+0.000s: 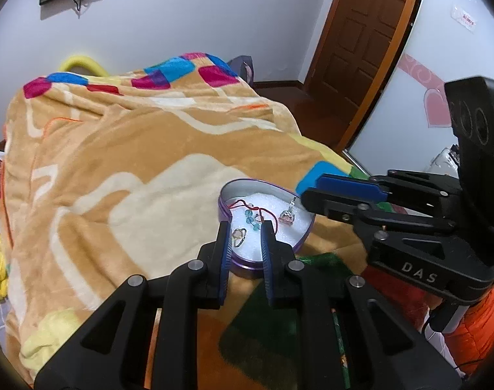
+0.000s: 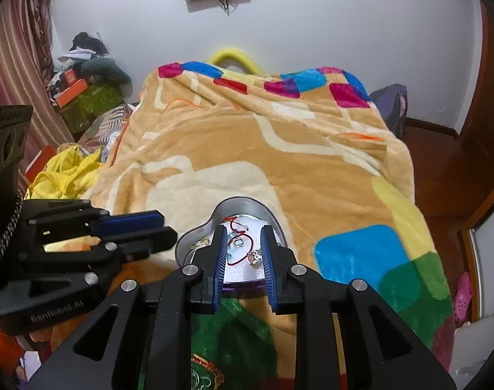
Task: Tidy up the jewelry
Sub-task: 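Lower the gold ring into the tin with the left tool while the right tool drops the earring in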
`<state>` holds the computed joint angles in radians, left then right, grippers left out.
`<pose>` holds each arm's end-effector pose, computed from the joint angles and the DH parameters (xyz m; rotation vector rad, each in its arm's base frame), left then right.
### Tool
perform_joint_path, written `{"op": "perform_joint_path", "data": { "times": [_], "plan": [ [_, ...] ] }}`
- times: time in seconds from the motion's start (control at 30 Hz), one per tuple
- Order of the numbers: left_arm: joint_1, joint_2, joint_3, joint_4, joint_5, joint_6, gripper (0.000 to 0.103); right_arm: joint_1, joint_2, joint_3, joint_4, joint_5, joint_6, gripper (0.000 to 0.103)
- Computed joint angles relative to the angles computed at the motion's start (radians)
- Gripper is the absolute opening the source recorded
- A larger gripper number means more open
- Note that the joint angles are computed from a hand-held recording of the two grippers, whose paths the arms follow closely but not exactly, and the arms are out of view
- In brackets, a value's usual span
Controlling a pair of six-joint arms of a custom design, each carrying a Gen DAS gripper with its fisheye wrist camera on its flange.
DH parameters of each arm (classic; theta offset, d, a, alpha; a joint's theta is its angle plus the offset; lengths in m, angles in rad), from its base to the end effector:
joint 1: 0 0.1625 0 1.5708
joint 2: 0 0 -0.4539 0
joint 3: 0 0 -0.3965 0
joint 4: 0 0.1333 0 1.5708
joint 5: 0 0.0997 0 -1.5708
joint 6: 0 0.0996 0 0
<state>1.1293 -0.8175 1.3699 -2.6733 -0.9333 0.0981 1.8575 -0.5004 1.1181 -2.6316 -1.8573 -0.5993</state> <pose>-0.1570 -0.7828 0.2694 0.4392 2.4562 -0.8309 0.3419 -0.7880 0.1071 1.0946 -2.5149 0.5484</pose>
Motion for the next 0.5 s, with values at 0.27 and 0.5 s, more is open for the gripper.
{"op": "perform_joint_path", "data": {
  "times": [0.27,0.5],
  "plan": [
    [-0.036,-0.043,0.065,-0.031,0.043,-0.013,0.023,0.017,-0.063,0.093,-0.074,-0.007,-0.021,0.019],
    [-0.067,-0.077,0.126,-0.023,0.064,-0.051,0.024,0.025,-0.128,0.198,-0.133,-0.014,-0.032,0.019]
  ]
}}
